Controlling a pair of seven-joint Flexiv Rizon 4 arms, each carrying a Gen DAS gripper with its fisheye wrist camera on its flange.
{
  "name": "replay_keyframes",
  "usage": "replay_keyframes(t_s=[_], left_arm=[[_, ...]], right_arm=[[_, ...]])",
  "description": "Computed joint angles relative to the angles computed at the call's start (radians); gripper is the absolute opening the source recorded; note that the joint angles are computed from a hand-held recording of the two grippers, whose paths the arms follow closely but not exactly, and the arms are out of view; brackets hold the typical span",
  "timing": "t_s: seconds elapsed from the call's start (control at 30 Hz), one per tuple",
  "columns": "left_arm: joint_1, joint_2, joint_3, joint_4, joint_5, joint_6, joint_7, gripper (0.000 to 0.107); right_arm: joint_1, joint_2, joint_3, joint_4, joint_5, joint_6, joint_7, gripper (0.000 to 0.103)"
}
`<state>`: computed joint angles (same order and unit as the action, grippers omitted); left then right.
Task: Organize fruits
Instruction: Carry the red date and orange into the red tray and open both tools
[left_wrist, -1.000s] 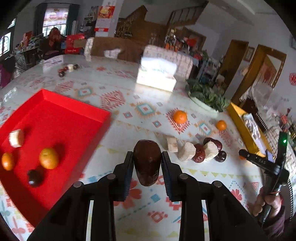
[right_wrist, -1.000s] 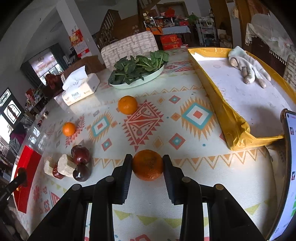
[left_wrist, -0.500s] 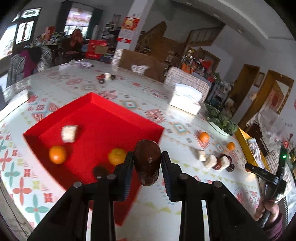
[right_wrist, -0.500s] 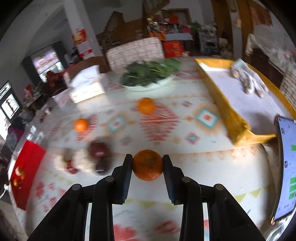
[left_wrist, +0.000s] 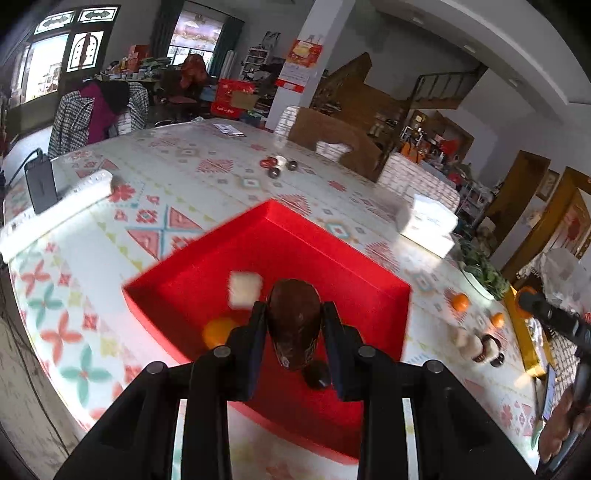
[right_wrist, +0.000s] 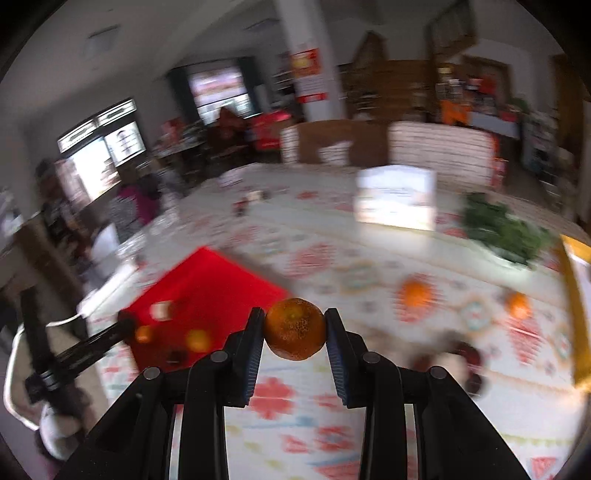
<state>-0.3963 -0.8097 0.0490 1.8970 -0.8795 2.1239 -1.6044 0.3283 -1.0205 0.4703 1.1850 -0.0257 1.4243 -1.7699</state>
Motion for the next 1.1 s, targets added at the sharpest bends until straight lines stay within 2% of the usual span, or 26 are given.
replay_keyframes(t_s=[0.07, 0.2, 0.37, 0.5, 0.6, 0.67, 0.73, 0.8, 0.97, 1.03, 1.1], left_arm=[[0.006, -0.001, 0.02, -0.015, -0.011, -0.035, 0.028, 0.029], [0.019, -0.014, 0.066, -0.064, -0.013, -0.135, 0.076, 0.029], [0.017, -0.069, 0.16, -0.169, 0.006, -0.321, 0.076, 0.029], [0.094, -0.09, 0.114, -0.217, 0.073, -0.387, 0.056, 0.029], [0.111, -0.103, 0.115, -0.246, 0.112, -0.425, 0.033, 0.029], [0.136, -0.106, 0.092, -0.256, 0.142, -0.433, 0.025, 0.029], [0.183, -0.104, 0.037, -0.262, 0.178, -0.425, 0.026, 0.03], [0.216, -0.104, 0.0, -0.267, 0.207, -0.428, 0.016, 0.038], [0.234, -0.082, -0.019, -0.242, 0.264, -0.402, -0.043, 0.042], [0.232, -0.064, -0.021, -0.222, 0.289, -0.38, -0.07, 0.043], [0.204, -0.043, 0.008, -0.203, 0.308, -0.364, -0.1, 0.047]], right_arm=[[0.019, -0.034, 0.042, -0.06, -0.017, -0.076, -0.029, 0.036], [0.086, -0.094, 0.06, -0.154, -0.005, -0.199, -0.089, 0.036], [0.167, -0.146, 0.029, -0.23, 0.018, -0.3, -0.128, 0.036], [0.222, -0.18, -0.023, -0.287, 0.038, -0.359, -0.135, 0.036], [0.251, -0.198, -0.064, -0.322, 0.058, -0.393, -0.136, 0.036], [0.263, -0.204, -0.086, -0.336, 0.075, -0.401, -0.143, 0.036], [0.268, -0.198, -0.101, -0.325, 0.089, -0.386, -0.152, 0.036], [0.272, -0.193, -0.108, -0.318, 0.095, -0.38, -0.163, 0.037], [0.279, -0.17, -0.121, -0.257, 0.085, -0.332, -0.186, 0.038], [0.27, -0.16, -0.108, -0.239, 0.087, -0.333, -0.195, 0.047], [0.256, -0.148, -0.086, -0.217, 0.099, -0.317, -0.214, 0.057]])
